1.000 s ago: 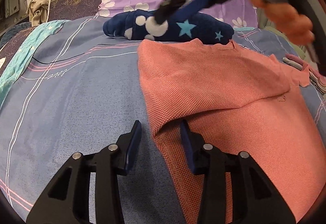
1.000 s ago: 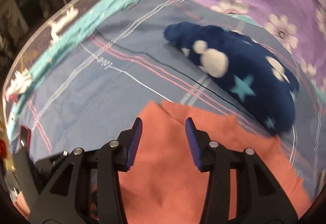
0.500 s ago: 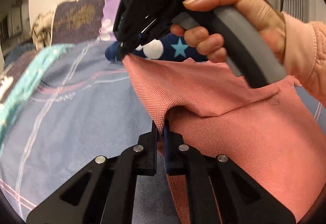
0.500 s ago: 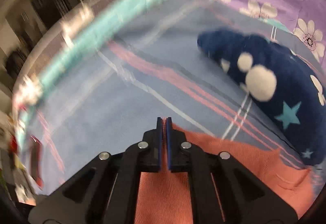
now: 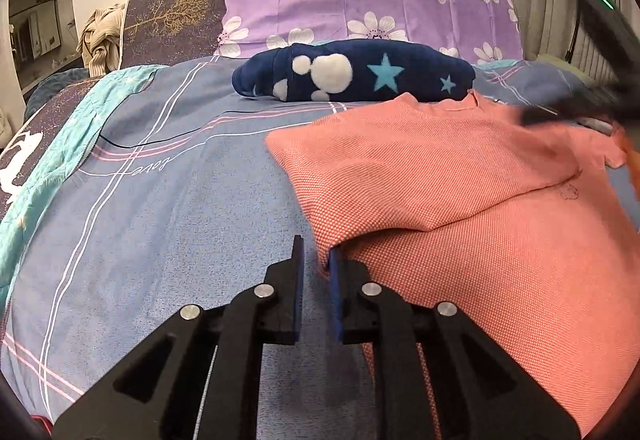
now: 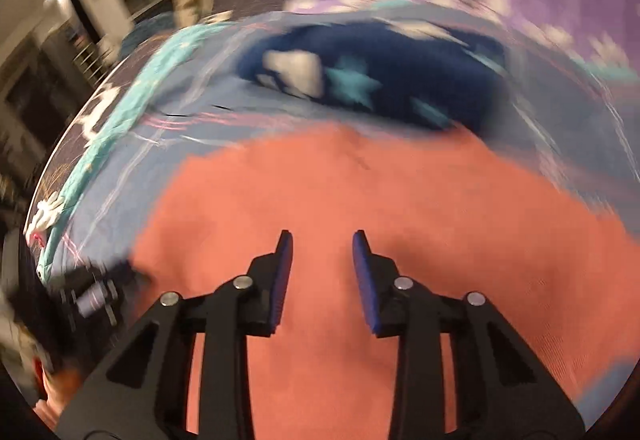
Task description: Fold small clothes
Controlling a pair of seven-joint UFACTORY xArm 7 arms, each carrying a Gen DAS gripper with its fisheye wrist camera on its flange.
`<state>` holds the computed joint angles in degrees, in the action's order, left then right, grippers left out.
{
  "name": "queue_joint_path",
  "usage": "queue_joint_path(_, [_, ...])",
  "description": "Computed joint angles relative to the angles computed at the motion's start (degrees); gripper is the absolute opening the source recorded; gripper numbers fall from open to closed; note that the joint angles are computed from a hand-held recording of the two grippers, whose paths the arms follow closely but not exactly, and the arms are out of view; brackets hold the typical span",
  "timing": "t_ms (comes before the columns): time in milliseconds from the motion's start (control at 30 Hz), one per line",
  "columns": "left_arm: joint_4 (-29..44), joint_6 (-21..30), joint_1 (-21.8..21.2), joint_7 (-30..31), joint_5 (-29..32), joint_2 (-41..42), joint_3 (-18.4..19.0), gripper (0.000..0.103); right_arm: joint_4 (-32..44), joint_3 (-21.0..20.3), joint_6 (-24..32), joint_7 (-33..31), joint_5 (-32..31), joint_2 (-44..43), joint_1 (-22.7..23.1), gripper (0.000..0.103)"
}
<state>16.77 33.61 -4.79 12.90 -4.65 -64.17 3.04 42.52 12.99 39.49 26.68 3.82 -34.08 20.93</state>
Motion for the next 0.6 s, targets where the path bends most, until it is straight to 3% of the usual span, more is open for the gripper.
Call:
queue_joint_path(167, [0.9, 0.5, 1.3, -0.3, 1.9, 2.7, -2.1, 0.017, -11.1, -5.8, 6.9, 3.6, 1.2, -15.8, -4.8, 0.033])
queue_joint_path(267, [0.9, 0.8, 2.1, -1.1, 3.4, 2.9, -3.8, 0.019, -12.6, -8.7, 4.8, 0.7, 5.4, -15.2, -3.2, 0.044])
queue_joint_path(367, [0.6, 0.7, 3.6, -2.9, 5.6, 2.5, -6.1, 0.026, -11.1, -7.4, 1.1, -1.9, 5.9, -10.2, -2.7, 0.045])
queue_joint_path(433, [0.7, 0.6, 3.8, -3.5, 6.8, 2.9, -6.6, 0.027, -9.3, -5.3, 1.1, -2.6, 4.3, -7.1, -3.3, 0.005])
queue_joint_path(533, [0.8, 1.1, 2.4, -2.8, 6.6, 1.9, -4.2, 0.028, -9.1, -2.4, 0.5, 0.6, 1.6, -9.5, -5.4, 0.004])
queue_joint_path(600, [1.3, 5.0, 0.2, 0.0, 4.8, -1.6, -0.2, 0.037, -9.7, -1.7, 1.5, 0.9, -1.4, -12.9, -7.1, 0.004])
